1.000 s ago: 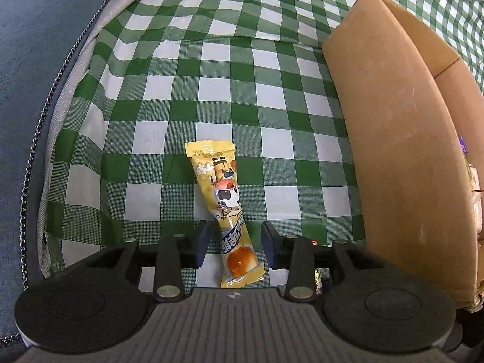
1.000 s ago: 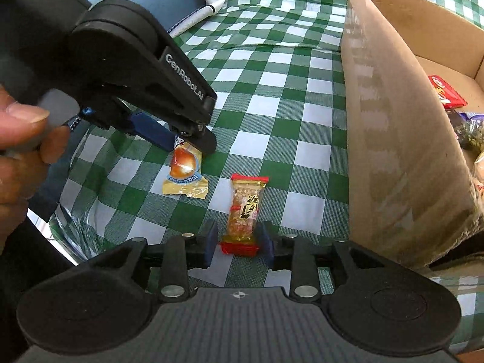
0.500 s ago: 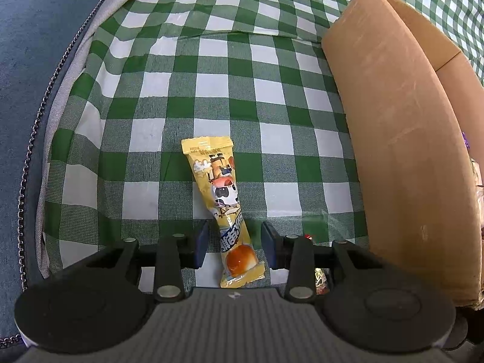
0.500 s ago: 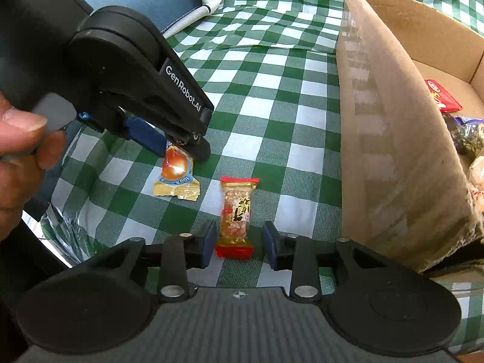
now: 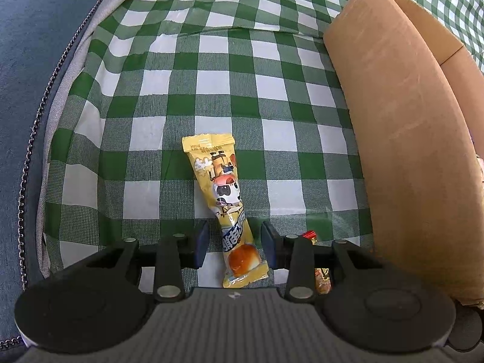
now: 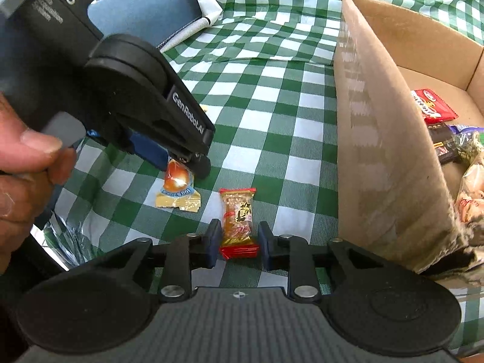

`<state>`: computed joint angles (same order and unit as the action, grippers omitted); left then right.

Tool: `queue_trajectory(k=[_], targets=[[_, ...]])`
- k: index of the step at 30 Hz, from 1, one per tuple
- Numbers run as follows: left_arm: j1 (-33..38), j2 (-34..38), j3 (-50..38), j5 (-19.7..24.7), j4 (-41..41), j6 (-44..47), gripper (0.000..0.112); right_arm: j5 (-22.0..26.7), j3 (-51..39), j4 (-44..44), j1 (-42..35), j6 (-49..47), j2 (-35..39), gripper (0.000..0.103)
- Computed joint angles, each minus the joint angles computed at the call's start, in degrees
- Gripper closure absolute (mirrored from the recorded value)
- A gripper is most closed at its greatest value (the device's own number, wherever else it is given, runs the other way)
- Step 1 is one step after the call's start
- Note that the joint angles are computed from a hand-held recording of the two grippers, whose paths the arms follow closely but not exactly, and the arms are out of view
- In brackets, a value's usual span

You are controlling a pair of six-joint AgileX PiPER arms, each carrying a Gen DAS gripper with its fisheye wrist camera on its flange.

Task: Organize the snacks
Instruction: 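Lift the yellow stick snack and candy packet off the sofa with both tools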

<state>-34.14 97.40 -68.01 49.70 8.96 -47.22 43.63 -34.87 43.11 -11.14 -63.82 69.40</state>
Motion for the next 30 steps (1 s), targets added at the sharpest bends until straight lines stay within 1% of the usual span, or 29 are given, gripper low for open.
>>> queue_trajectory(k=[1,4,6,9,14,15,18,20,21,23,24,25,26,27,28,29,30], targets=[[-0.03,0.12,-0.09,0.03,0.09,0.05,0.079,0.07,-0.08,0.16,-0.08,-0.19,-0.05,0.076],[0.15,0.21,-0.13,-0.17,0.33,0.27,0.092,0.5,-0.13,0.52,-0.49,-0.48,-0.34,0.076],[0.28,-0.29,0.18,-0.55,0.98,-0.59,0.095,0.81,-0.21,0.82,-0.8,-0.69,-0.37,0.076],[0.55,-2.18,1.65,-2.44,2.5,-3.2,0.096,1.47,-0.4,1.73,-1.49,-1.1,-0.32,0.076],[0.69,-6.29,4.07,-4.63,7.51,-9.84,0.096,4.27,-0.68,3.8,-3.7,-3.1,-1.4,0.077],[0.57,-7.22,4.39,-4.68,9.16,-11.51,0.096,5.04,-0.84,4.35,-4.14,-3.77,-1.53,0.103],[-0.43,-9.65,4.79,-3.86,15.23,-17.09,0.096,7.38,-0.99,6.01,-5.95,-5.76,-2.76,0.103],[-0.13,-10.91,5.04,-4.02,16.61,-18.39,0.096,9.49,-1.26,7.42,-7.39,-7.67,-3.24,0.103],[0.26,-11.51,5.42,-4.48,16.43,-18.59,0.096,9.72,-1.25,7.58,-7.43,-8.08,-3.54,0.103],[0.83,-11.96,5.43,-4.86,15.43,-18.1,0.096,8.66,-0.95,6.65,-6.5,-8.39,-3.84,0.103],[0.82,-11.97,5.33,-4.75,15.27,-17.94,0.096,6.64,-0.41,5.05,-4.64,-8.01,-4.07,0.102],[0.7,-11.81,5.18,-4.58,15.23,-17.78,0.096,4.0,0.5,3.7,-2.81,-7.57,-4.59,0.096],[0.53,-11.56,4.94,-4.32,15.21,-17.56,0.096,0.5,1.72,2.5,-0.43,-7.0,-5.08,0.087],[0.04,-11.03,4.71,-4.25,15.48,-17.85,0.096,-2.58,2.85,1.97,1.51,-6.5,-5.47,0.059],[-0.07,-10.81,4.57,-4.16,15.42,-17.45,0.096,-5.23,3.8,2.19,3.19,-6.39,-5.51,0.037],[-0.11,-10.23,4.06,-4.06,15.41,-17.1,0.096,-6.88,4.47,2.84,4.29,-6.87,-5.2,0.033],[0.03,-10.34,4.37,-4.17,15.38,-16.72,0.096,-8.37,4.75,2.53,5.67,-6.46,-4.43,0.034]])
